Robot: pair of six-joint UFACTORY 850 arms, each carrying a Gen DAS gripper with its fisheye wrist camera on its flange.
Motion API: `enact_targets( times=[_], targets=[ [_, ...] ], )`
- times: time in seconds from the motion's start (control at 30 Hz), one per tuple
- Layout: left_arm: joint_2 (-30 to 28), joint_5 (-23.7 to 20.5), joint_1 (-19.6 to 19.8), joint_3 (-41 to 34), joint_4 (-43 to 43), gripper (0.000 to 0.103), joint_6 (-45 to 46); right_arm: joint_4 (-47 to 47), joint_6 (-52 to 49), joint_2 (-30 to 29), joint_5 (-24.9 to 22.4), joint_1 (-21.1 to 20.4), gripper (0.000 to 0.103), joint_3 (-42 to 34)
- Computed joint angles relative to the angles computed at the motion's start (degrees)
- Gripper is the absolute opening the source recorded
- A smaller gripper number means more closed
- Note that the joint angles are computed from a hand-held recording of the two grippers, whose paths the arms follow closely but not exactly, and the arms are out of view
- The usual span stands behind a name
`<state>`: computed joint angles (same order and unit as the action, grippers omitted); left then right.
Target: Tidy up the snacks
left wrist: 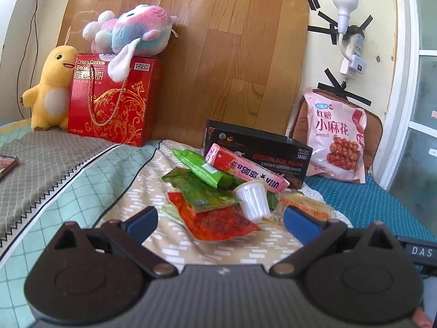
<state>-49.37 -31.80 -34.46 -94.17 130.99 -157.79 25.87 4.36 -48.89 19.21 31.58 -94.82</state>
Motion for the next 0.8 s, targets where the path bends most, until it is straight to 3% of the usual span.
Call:
enact_targets(
  times=[0.47,0.73,0.8],
  targets=[
    [-0.61,2.35,0.56,-1.5,-1.89,0.102,0.94,-2.77,3.07,0.06,0.48,-0.32,0.081,0.21],
    [-0.14,0.44,0.49,-0.27,0.31,0.103,-2.3,-3.49,3.1,-0.29,-0.23,-0.4,0.081,-0.58],
    [0.03,0.01,0.53,0.14,1.61,0.103,-3.82,-8.5,8.05,-0.21,-0.15,-0.74,0.081,-0.31]
  ],
)
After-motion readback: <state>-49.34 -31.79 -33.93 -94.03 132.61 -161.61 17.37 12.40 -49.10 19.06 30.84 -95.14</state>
